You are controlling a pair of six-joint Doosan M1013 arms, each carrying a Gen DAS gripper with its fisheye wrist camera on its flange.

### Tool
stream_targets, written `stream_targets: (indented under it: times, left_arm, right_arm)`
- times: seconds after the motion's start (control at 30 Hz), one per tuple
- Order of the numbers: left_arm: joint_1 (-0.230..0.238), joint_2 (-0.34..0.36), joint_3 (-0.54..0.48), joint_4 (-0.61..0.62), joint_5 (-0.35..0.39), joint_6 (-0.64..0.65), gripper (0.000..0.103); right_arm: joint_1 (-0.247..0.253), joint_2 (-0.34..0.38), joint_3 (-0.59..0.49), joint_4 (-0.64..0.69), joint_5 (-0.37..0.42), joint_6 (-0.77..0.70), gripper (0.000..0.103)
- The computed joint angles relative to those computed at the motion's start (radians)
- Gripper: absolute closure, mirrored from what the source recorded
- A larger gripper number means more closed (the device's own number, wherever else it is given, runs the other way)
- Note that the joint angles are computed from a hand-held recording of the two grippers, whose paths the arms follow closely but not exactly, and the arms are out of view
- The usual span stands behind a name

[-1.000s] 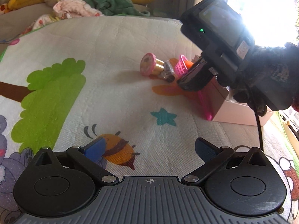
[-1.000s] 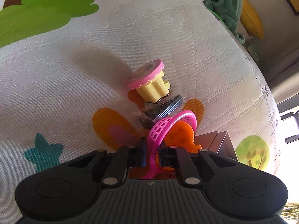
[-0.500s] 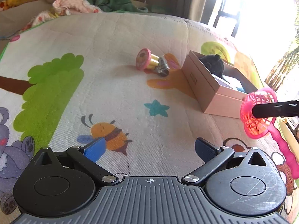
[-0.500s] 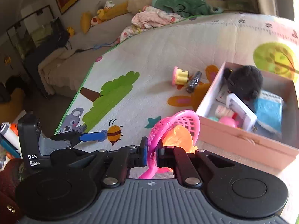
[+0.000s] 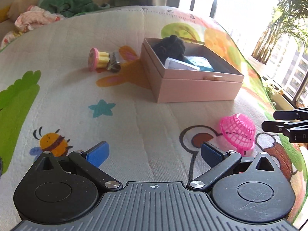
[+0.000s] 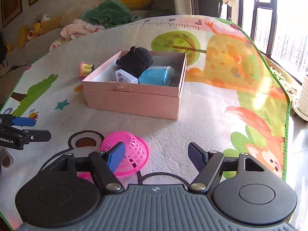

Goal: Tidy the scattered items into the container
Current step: 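Carry the pink basket toward the box and open the right gripper, then grasp the orange toy beside the left hand with the right gripper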

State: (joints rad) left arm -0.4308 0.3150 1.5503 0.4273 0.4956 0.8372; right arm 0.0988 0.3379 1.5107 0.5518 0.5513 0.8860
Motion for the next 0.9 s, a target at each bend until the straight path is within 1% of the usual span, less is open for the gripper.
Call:
stream_targets:
  times: [0.07,0.13,0.23,0.4,0.47,0.53,0.6,0.67,0.7,0.73,0.77,0.8,0.83,0.9]
  left_arm:
    - [-0.009,-0.004,0.001,-0.044,-0.019,0.088,0.000]
    - [-0.019,-0.006,0.000,-0.039,-0.015,0.116,0.000]
    - [-0.033,-0.005,-0.004,0.016,0.016,0.073,0.000]
    - [-0.042,-0.016,0.006,0.061,0.038,0.011,0.000]
    - [-0.044,-0.020,0.014,0.055,0.050,0.016,0.000]
    - [-0.043,-0.032,0.029,0.016,0.048,0.063,0.000]
    - [-0.043,-0.047,0.050,-0.014,0.040,0.114,0.000]
    - [-0.044,-0.057,0.064,-0.010,0.046,0.121,0.000]
    - [-0.044,-0.060,0.068,-0.005,0.051,0.111,0.000]
    - [-0.042,-0.061,0.071,0.001,0.055,0.095,0.000]
    - [-0.039,-0.061,0.071,0.006,0.059,0.080,0.000]
    - [-0.036,-0.060,0.071,0.015,0.062,0.059,0.000]
    - [-0.033,-0.059,0.069,0.032,0.066,0.027,0.000]
    - [-0.028,-0.059,0.071,0.076,0.064,-0.052,0.000]
  right_arm:
    - [-0.008,-0.010,0.022,0.029,0.006,-0.035,0.030]
    - [-0.018,-0.023,0.041,0.079,0.010,-0.091,0.030]
    - [-0.026,-0.040,0.061,0.127,-0.004,-0.151,0.029]
    - [-0.035,-0.059,0.086,0.207,-0.007,-0.237,0.027]
    - [-0.036,-0.063,0.093,0.236,0.008,-0.281,0.027]
    - [-0.035,-0.066,0.095,0.268,0.041,-0.345,0.027]
    - [-0.039,-0.067,0.091,0.317,0.107,-0.433,0.027]
    - [-0.047,-0.064,0.083,0.375,0.195,-0.508,0.028]
    - [-0.049,-0.062,0.079,0.397,0.234,-0.535,0.030]
    - [-0.050,-0.057,0.070,0.407,0.279,-0.550,0.037]
    - [-0.051,-0.045,0.050,0.401,0.349,-0.553,0.043]
    - [-0.049,-0.027,0.022,0.386,0.439,-0.555,0.058]
    - [-0.047,-0.006,-0.010,0.374,0.536,-0.561,0.067]
    - [-0.036,0.041,-0.077,0.349,0.730,-0.567,0.070]
